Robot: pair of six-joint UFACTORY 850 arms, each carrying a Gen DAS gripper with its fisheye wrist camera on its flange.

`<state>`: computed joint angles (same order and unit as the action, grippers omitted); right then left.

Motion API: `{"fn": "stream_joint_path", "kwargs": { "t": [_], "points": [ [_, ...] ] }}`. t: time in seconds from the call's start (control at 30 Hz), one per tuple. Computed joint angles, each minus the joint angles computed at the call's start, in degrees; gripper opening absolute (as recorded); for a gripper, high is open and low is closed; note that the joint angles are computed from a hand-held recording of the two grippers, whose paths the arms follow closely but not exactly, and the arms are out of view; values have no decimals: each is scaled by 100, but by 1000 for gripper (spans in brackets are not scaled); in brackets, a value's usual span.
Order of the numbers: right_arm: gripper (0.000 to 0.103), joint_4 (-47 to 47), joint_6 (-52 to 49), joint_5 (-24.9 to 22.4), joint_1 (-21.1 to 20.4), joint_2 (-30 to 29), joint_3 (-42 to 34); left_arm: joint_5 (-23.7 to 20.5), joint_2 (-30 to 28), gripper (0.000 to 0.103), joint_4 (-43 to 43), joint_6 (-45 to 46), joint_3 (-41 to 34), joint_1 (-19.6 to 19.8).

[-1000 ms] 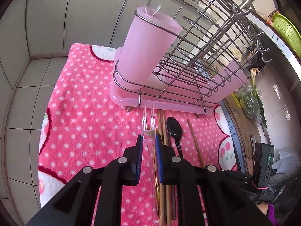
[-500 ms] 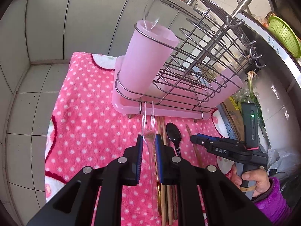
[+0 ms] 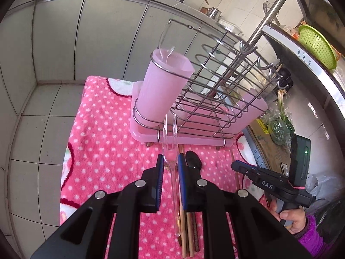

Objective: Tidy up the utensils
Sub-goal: 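Lift the fork with the left gripper while the right gripper carries the chopstick over the pink cup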

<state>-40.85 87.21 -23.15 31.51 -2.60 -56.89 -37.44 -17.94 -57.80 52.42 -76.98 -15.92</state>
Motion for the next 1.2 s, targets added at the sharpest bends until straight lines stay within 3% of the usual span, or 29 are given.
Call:
{"fn": "stream_joint_path", "kwargs": {
  "t": [0.2,0.23,0.27,0.37,0.53,0.77,1.2],
  "points": [
    [6,-2337,2373,-221,433,735,454,110,436,11,-986,887,390,72],
    [6,-2606,2633,-341,500,844,501,121,500,11,-1110,995,435,82],
    [6,-2828,2831,-486,577,935,533,151,566,2,-1234,1109,483,88],
    [6,-3318,3226,-830,753,1141,591,223,711,2,-1434,1295,542,102],
    [5,-3624,3469,-1147,874,1363,632,320,731,2,-1283,1173,509,59],
    [5,-3785,3521,-1206,873,1484,649,221,513,2,-1143,786,375,140],
    [5,-3801,2222,-1668,652,1734,-212,657,678,2,-1662,1437,-160,40]
  ]
}}
